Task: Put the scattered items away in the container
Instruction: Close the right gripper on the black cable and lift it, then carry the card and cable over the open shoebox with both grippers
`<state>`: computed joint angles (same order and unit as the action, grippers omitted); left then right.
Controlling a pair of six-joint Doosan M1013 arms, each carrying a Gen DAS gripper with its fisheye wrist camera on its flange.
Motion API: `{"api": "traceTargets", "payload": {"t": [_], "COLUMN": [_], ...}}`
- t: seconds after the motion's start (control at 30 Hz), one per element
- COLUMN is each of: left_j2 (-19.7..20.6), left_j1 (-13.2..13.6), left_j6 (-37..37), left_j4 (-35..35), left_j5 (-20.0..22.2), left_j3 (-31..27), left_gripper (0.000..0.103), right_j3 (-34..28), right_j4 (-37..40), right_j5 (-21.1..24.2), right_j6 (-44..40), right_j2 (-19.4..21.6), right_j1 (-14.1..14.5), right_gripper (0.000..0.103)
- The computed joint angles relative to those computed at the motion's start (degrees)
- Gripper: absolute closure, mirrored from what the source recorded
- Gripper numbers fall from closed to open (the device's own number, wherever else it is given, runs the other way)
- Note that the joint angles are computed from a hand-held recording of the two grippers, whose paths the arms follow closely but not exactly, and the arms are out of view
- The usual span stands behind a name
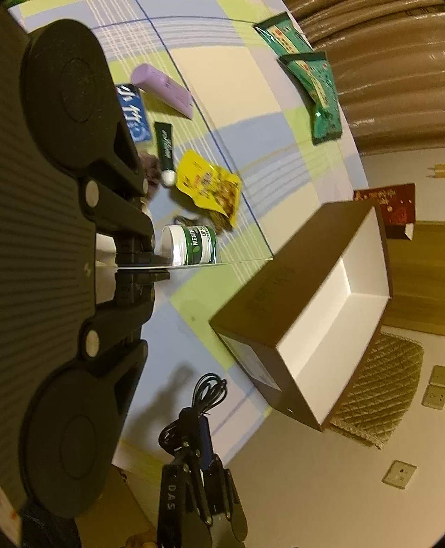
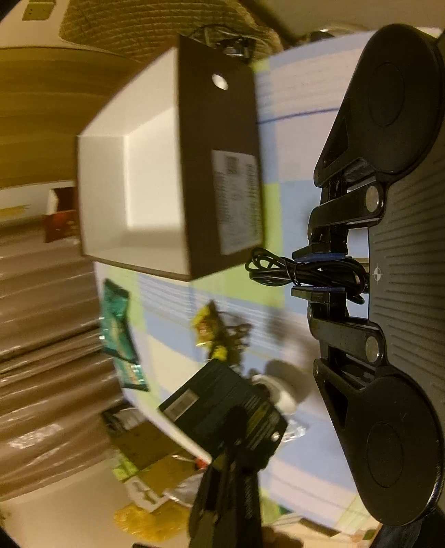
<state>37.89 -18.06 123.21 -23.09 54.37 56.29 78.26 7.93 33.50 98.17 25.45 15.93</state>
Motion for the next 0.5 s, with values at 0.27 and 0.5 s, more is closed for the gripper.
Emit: {"api": "traceTargets", "payload": {"t": [0.27, 0.5], "left_j2": [1.9, 5.1], "left_j1": [-1.4, -2.8], "left_j6": [1.6, 1.0], "left_j4": [-3.9, -5.5], "left_j5": [-0.8, -1.2], "left_j3": [-4.4, -10.9], "left_gripper": [0.103, 0.103], "right_j3": [-0.7, -3.7], "right_j4": [2.0, 4.1], "right_j5": [-5.5, -7.2], "right_j6": [-1.3, -4.7], "right_j2": [-1.3, -0.2], "right_j1": [-2.1, -4.4], "right_gripper": [0.092, 0.092]}}
